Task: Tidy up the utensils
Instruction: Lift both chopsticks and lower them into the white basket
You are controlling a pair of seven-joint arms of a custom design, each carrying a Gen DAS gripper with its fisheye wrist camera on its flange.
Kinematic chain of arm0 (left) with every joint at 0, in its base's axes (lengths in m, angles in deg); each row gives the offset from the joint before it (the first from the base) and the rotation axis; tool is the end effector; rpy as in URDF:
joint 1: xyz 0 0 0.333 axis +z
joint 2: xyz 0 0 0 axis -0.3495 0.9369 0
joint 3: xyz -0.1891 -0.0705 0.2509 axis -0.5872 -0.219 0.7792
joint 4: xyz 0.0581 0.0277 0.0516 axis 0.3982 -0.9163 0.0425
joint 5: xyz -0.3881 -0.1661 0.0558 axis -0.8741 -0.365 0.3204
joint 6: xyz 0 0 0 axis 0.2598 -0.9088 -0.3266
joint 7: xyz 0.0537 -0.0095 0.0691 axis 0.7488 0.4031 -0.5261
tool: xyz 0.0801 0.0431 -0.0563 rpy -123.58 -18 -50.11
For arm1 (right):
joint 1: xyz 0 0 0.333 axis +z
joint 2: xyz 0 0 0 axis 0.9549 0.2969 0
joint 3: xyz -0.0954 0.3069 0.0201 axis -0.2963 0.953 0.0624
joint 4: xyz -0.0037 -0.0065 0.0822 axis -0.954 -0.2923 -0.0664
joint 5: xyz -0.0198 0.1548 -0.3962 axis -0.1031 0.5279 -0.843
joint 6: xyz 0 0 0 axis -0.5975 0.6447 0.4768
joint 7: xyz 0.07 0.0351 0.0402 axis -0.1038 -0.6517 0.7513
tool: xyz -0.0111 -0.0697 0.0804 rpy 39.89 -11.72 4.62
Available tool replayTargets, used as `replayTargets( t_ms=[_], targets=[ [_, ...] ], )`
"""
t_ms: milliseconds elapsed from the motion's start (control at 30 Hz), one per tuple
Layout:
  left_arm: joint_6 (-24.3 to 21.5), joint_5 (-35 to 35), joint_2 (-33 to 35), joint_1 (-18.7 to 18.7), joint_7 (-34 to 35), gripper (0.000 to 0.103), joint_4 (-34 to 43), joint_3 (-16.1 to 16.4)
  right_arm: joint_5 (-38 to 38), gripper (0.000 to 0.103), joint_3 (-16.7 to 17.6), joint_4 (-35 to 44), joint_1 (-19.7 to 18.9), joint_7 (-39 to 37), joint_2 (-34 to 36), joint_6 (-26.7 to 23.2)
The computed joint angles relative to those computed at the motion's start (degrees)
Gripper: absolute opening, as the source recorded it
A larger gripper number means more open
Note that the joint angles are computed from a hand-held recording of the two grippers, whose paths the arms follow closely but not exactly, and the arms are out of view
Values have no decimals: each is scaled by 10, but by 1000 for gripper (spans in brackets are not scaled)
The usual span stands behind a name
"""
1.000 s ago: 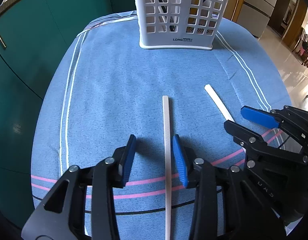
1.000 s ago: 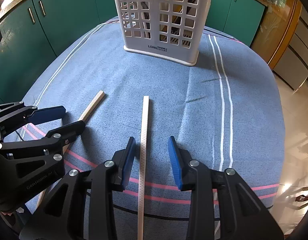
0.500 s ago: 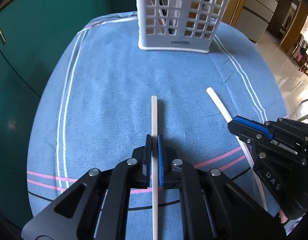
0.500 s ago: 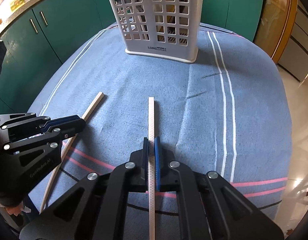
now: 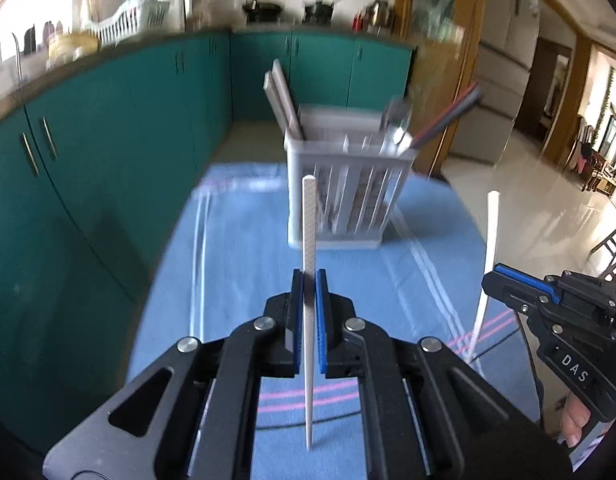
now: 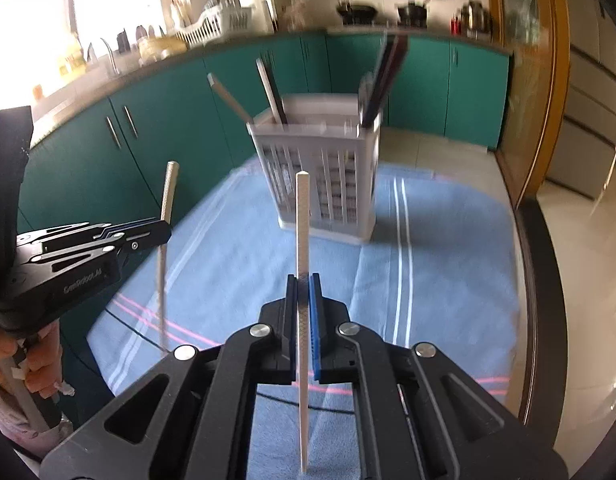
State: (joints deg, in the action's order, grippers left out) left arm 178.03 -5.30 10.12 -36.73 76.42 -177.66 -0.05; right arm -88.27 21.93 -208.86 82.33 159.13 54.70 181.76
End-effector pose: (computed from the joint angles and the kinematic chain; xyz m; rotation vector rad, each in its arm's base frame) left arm 0.4597 -0.0722 0.5287 -1.4212 2.0640 -1.0012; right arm 0.3893 0.2401 0.5242 -1.6719 1.5973 -0.6320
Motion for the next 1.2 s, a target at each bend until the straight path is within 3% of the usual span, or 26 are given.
replayTargets(
  t_ms=[133, 267, 567, 733, 800, 900, 967, 1100, 1200],
  targets=[
    [19, -17, -29, -28, 26, 6, -4, 17, -4, 6, -3, 0, -3, -10, -25, 27],
    [38, -25, -38, -49, 36, 6, 4, 29, -13, 6, 18, 11, -33, -10, -44, 28],
    [34, -54, -23, -83, 49, 6, 73, 63, -50, 6, 43, 74, -92, -16, -32, 20],
    [35, -84, 4, -86, 47, 6, 123, 63, -72, 6, 56, 112, -133, 1, -10, 37],
    [24, -109, 16, -94, 55, 6, 148, 72, -82, 6, 55, 133, -134, -9, 4, 31],
    [21, -134, 36, -80, 54, 6, 178, 58, -98, 6, 59, 167, -140, -8, 25, 18],
    [29, -144, 50, -67, 45, 6, 195, 43, -123, 6, 71, 188, -157, 9, 32, 14],
    [14, -186, 86, -60, 44, 6, 234, 39, -213, 6, 129, 233, -231, 82, 37, 14],
    [33, -197, 117, -34, 26, 6, 252, 9, -286, 6, 174, 261, -284, 140, 42, 4]
  ],
)
